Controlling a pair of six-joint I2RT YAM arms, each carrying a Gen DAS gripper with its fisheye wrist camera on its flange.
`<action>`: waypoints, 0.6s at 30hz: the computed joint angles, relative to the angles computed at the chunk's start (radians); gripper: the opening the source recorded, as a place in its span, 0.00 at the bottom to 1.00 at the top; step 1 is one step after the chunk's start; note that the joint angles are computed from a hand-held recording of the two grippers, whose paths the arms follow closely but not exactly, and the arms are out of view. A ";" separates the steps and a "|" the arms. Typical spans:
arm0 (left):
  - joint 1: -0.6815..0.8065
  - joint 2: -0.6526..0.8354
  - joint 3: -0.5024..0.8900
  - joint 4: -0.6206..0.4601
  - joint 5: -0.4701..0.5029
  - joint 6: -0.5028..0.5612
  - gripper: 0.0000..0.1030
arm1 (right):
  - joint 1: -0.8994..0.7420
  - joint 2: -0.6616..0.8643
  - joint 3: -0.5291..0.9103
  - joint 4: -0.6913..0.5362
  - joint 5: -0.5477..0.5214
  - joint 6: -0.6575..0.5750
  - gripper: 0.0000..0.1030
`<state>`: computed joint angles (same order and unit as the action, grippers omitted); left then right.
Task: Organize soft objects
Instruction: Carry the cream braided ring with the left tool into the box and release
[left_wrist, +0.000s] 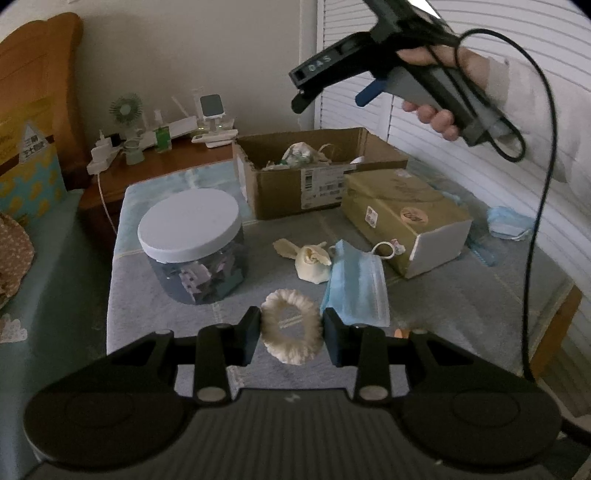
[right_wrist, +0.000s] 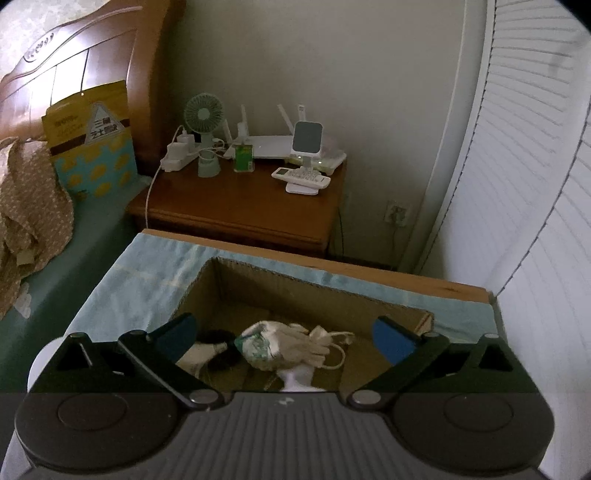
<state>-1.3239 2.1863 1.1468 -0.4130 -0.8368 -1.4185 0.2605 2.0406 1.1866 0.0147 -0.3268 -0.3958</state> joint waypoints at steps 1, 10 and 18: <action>0.001 -0.002 0.000 0.001 0.002 0.004 0.34 | -0.009 -0.010 -0.012 -0.003 -0.010 -0.010 1.00; 0.026 -0.040 -0.027 0.056 0.018 0.084 0.34 | -0.141 -0.145 -0.238 0.067 -0.179 -0.140 1.00; 0.095 -0.092 -0.051 0.155 0.035 0.271 0.34 | -0.257 -0.288 -0.470 0.153 -0.271 -0.252 1.00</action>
